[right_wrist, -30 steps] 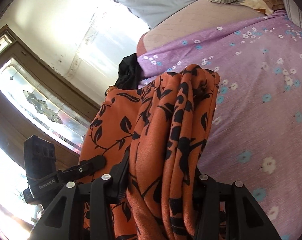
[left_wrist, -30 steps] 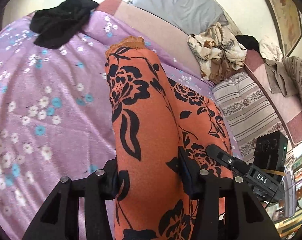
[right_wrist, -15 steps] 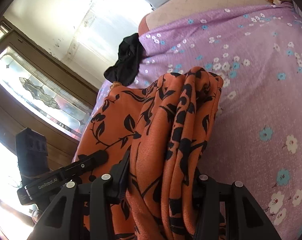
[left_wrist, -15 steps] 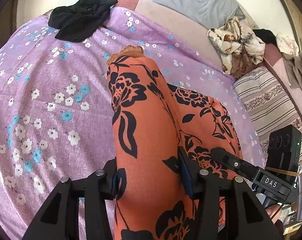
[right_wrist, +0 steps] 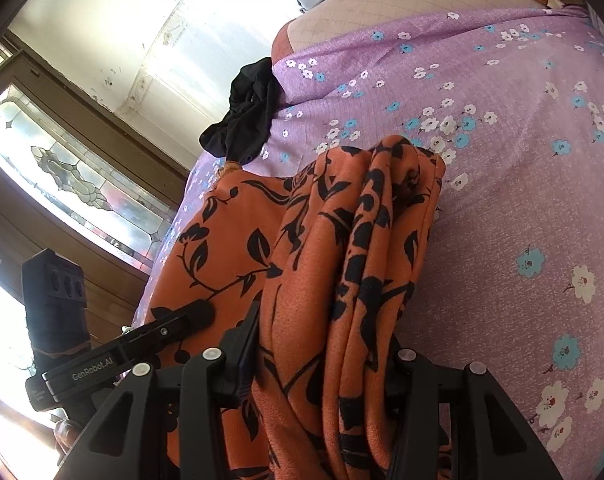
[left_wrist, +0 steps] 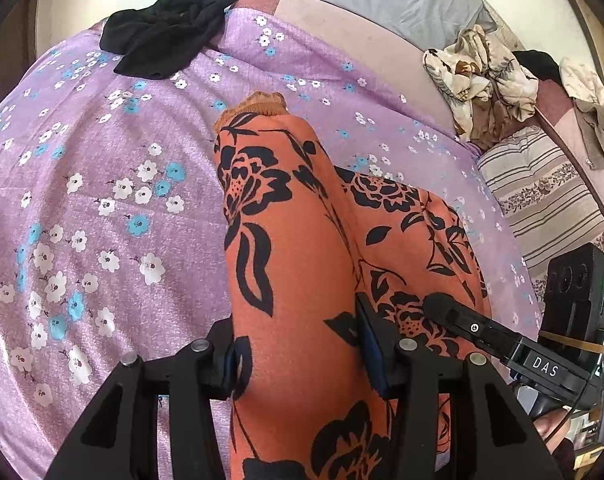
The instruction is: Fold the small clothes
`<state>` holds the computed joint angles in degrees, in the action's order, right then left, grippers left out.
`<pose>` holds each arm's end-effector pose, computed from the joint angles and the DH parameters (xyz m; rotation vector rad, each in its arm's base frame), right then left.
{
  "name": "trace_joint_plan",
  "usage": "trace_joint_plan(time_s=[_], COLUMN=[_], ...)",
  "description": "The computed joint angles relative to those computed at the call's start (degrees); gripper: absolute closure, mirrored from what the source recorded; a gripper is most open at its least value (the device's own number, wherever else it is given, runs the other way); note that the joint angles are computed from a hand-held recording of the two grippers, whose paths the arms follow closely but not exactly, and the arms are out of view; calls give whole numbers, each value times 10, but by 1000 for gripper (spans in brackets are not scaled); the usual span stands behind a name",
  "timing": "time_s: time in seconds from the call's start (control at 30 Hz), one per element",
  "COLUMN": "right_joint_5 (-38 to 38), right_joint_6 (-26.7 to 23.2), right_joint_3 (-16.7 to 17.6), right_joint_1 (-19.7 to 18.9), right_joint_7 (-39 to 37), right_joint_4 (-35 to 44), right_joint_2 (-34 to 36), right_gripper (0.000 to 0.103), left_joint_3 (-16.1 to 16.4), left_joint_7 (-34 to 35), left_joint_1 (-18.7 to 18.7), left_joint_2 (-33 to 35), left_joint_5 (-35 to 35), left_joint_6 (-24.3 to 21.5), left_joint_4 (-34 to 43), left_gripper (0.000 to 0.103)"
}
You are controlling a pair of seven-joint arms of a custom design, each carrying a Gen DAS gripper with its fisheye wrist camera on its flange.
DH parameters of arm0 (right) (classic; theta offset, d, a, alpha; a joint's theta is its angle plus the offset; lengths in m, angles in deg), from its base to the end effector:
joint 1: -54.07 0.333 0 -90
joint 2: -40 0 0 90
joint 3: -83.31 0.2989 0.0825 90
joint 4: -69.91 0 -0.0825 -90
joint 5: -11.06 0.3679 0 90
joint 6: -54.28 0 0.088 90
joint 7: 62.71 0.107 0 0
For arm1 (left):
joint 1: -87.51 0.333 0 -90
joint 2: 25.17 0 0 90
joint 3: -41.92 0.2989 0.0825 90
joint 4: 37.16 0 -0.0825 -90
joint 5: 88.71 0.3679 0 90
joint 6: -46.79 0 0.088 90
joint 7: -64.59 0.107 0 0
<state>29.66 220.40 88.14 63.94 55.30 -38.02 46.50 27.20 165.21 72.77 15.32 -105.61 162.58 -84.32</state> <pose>0.6071 0.1371 0.5435 -1.1227 1.9267 -0.1840 0.6792 -0.3075 0.5658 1.4403 -2.5297 1.0183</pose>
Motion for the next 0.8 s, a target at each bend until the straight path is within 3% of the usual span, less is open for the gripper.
trace_joint_plan(time_s=[0.47,0.8], right_joint_5=[2,-22], right_joint_6=[-56,-71], right_joint_3=[-3,-7], right_joint_1=[-3,-1], right_joint_7=[16,31], right_joint_4=[23,30], right_joint_2=[12,14], right_gripper=[56,56], left_joint_3=[16,20], left_joint_7=[-46,-33], left_joint_1=[-19,-5], left_joint_2=[43,-56], left_joint_5=[38,44], left_joint_6=[-48,45], left_joint_4=[67,-107], left_gripper=[49,46])
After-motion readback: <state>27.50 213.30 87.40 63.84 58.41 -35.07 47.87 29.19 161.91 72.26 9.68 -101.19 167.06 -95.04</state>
